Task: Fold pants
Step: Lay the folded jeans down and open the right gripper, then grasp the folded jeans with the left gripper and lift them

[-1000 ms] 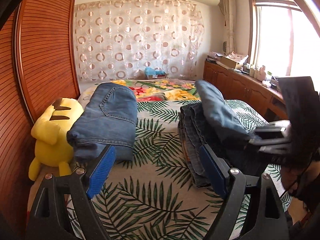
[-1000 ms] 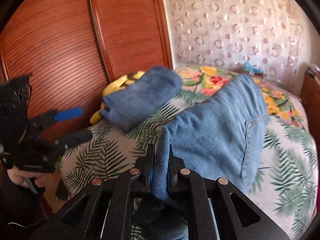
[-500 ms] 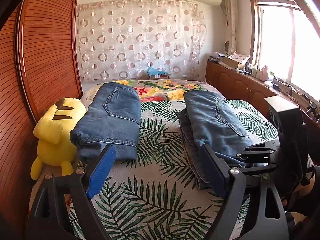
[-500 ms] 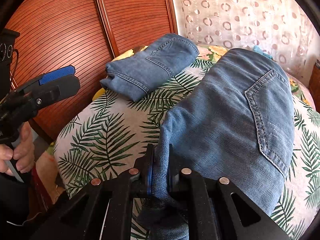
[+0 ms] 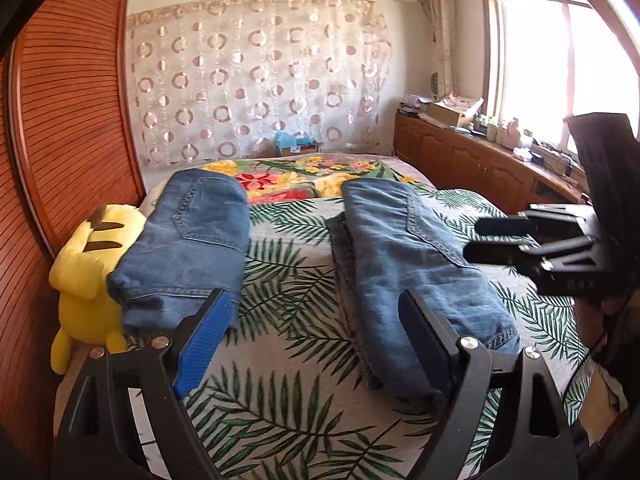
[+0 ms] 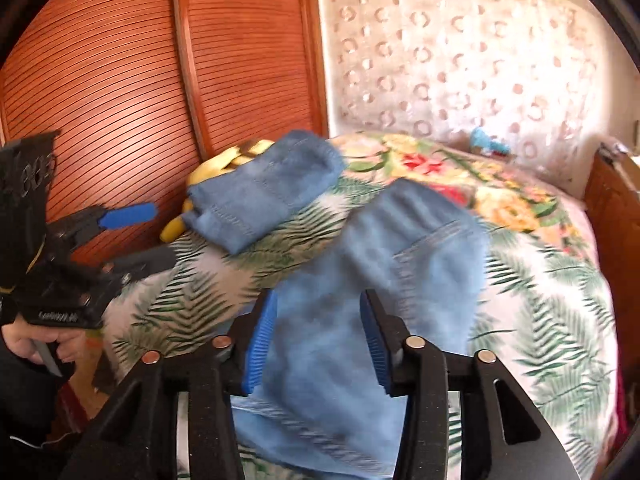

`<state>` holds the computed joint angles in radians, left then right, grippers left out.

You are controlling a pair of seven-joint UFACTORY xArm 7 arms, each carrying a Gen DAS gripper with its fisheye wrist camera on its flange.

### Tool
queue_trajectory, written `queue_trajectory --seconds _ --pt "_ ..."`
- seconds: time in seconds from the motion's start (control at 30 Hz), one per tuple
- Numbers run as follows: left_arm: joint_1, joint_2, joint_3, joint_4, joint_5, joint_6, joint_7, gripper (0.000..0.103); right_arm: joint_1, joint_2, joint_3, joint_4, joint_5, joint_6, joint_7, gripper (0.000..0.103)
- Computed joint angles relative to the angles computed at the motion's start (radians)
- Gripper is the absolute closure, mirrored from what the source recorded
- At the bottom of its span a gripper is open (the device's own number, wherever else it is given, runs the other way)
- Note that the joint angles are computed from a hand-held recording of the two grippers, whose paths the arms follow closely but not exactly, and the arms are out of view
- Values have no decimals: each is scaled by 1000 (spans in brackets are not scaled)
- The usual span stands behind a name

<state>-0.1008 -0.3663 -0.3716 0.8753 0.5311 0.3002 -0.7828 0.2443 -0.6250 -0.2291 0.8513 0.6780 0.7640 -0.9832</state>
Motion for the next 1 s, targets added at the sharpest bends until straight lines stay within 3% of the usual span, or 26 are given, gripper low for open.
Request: queue_trajectory --seconds 0.13,0.43,0.8,1.0 --pt "-24 83 -3 56 5 3 22 17 -24 46 1 13 -16 -64 -1 44" --pt "-149 228 78 150 -14 57 60 17 -60 215 23 122 -12 -94 25 40" --pt "-224 297 147 183 -87 83 119 17 -151 447 87 344 65 19 12 36" --pt "-239 294 168 157 -192 59 175 17 -205 537 144 412 80 40 22 27"
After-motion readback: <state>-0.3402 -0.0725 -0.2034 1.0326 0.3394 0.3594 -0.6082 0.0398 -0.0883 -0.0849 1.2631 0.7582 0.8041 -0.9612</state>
